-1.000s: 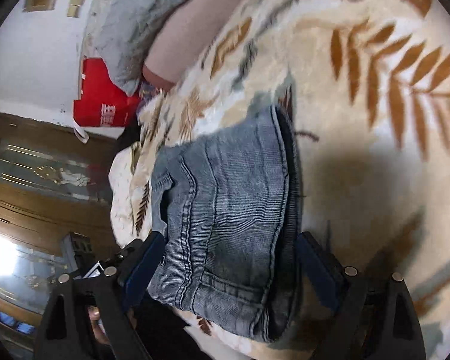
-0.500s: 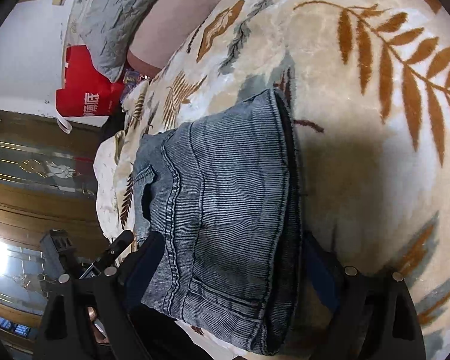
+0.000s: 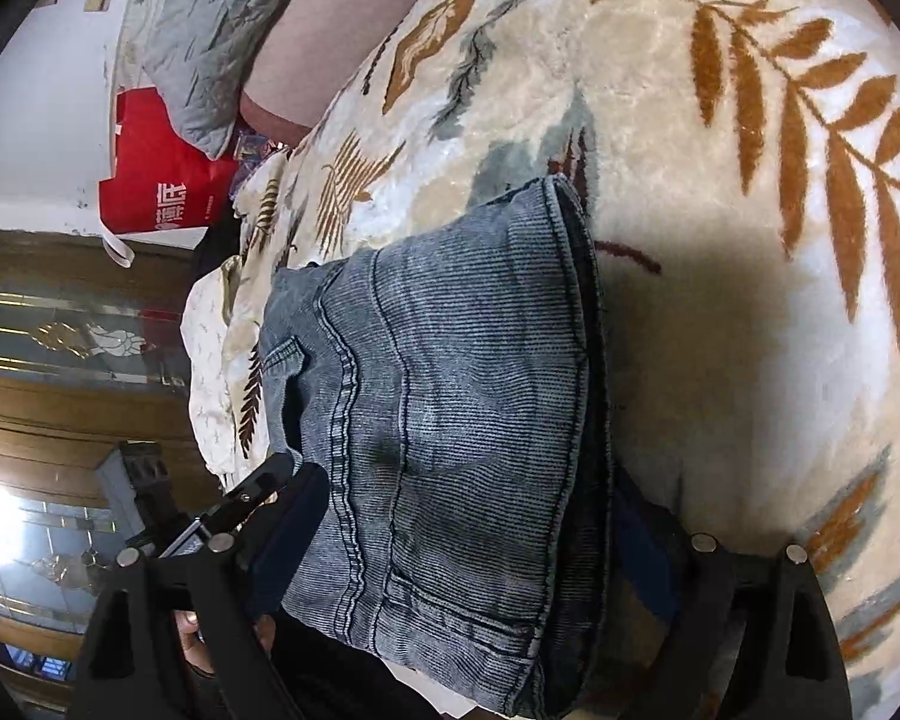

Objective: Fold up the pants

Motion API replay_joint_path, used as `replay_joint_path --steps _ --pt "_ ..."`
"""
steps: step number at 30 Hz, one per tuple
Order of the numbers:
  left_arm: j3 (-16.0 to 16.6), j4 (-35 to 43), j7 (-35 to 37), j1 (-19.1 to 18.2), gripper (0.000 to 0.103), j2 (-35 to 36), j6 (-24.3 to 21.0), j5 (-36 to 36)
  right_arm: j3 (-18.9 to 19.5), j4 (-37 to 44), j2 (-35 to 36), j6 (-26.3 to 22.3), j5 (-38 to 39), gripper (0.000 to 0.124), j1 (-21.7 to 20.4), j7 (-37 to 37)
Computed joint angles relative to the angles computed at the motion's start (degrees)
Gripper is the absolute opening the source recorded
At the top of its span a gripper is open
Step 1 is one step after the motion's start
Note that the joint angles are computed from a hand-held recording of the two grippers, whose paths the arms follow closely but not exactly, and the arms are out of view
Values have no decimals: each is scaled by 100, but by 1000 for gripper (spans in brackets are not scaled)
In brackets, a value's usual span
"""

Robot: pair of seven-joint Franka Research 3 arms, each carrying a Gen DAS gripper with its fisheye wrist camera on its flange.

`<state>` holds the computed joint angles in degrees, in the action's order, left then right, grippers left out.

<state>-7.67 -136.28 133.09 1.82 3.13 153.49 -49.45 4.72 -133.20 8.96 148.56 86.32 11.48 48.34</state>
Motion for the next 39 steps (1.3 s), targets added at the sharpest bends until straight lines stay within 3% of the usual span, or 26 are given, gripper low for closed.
replay_joint_path --steps 5,12,13,15,18,20,23,29,33,39 --pt "-34 -60 50 -67 80 -38 164 53 8 -29 -53 160 -202 91 48 210" --pt "-61 164 110 -13 80 188 -241 50 93 131 115 592 -681 90 206 624" --pt "-60 235 29 12 80 266 -360 65 113 160 134 725 -965 88 270 835" --pt "-96 244 55 49 78 264 -393 39 133 178 168 919 -1523 70 361 1308" --pt "-126 236 217 67 68 229 -468 -6 160 143 158 1148 -2293 48 450 1934" --pt "-132 210 288 62 48 173 -483 -56 199 104 101 1299 -2710 39 513 2212" --pt "-147 66 385 -34 29 0 -208 -22 252 -7 -65 1642 -3361 28 664 2627" --pt "-2 -305 1188 -290 23 -656 203 -758 390 -241 -536 1941 -3413 24 744 2487" --pt "326 -232 1576 -472 23 -1032 316 -1080 311 -25 -763 1957 -3907 24 875 2676" --pt "535 657 1420 -303 24 -512 228 -1092 246 1039 -328 1815 -4173 24 848 2506"
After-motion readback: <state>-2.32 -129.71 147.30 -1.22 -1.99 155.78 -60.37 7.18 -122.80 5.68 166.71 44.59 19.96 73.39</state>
